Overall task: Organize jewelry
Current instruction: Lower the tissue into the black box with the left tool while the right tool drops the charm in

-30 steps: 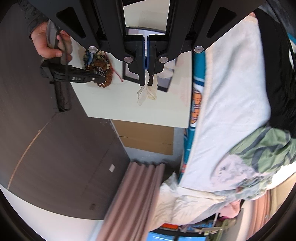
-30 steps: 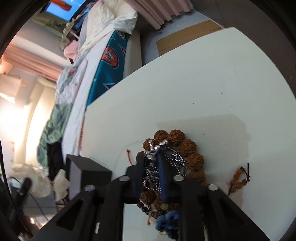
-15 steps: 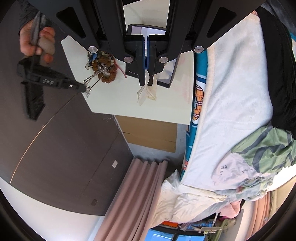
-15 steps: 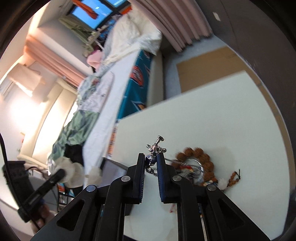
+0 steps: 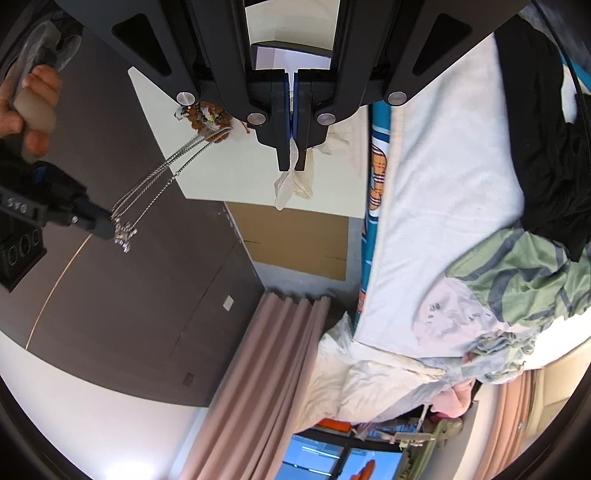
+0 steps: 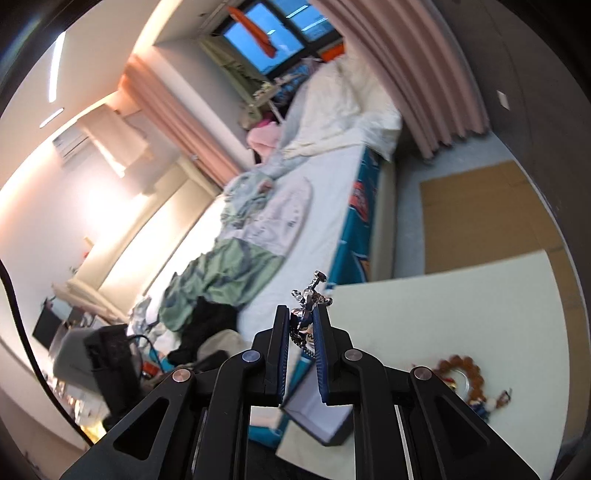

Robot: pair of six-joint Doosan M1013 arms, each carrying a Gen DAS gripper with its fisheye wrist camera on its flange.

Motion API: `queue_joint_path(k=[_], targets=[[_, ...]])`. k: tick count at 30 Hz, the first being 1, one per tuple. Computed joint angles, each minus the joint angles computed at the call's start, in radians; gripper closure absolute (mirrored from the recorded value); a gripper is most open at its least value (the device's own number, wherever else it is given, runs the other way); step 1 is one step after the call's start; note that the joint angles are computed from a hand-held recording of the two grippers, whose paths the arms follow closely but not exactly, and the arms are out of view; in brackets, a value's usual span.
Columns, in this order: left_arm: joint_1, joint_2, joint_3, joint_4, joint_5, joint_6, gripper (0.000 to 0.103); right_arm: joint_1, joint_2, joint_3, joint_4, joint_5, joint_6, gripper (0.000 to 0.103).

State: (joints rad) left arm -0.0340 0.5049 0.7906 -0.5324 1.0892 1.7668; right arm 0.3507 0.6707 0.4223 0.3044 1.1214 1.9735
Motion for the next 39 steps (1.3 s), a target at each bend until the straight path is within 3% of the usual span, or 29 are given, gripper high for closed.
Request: queue_joint_path(k=[4, 6, 23, 27, 28, 30, 31, 32, 39], targets=[[0.01, -0.007, 0.008, -0.003, -0.01, 0.0, 0.103, 0.018, 0.069, -0.14, -0.008, 0.074, -0.023, 0.089], [0.013, -0.01, 0.013, 0.002, -0.011, -0.003, 0.103, 0.02, 0.078, -0.147, 0.014, 0.082, -0.033, 0.089], [0.017, -0.013, 0.041, 0.04, 0.004, -0.024, 0.103, 0.027, 0.08, 0.012, 0.04, 0.119, -0.041, 0.089], [0.009, -0.005, 0.032, 0.045, 0.026, -0.02, 0.103, 0.031, 0.104, -0.026, 0.009, 0.196, -0.021, 0.088], [0.006, -0.005, 0.034, 0.047, 0.029, -0.017, 0.103, 0.029, 0.101, -0.021, 0.013, 0.203, -0.02, 0.083], [-0.002, 0.0, 0.028, 0.046, 0.042, -0.011, 0.103, 0.028, 0.069, 0.033, 0.006, 0.164, -0.026, 0.062], [-0.005, 0.0, 0.03, 0.048, 0.043, -0.009, 0.103, 0.029, 0.043, 0.077, -0.008, 0.129, -0.026, 0.045], [-0.01, 0.003, 0.028, 0.05, 0.05, -0.006, 0.103, 0.03, 0.023, 0.109, -0.023, 0.102, -0.023, 0.038], [-0.041, 0.03, 0.003, 0.056, 0.105, 0.004, 0.103, 0.021, -0.096, 0.298, -0.105, 0.012, 0.039, 0.038]])
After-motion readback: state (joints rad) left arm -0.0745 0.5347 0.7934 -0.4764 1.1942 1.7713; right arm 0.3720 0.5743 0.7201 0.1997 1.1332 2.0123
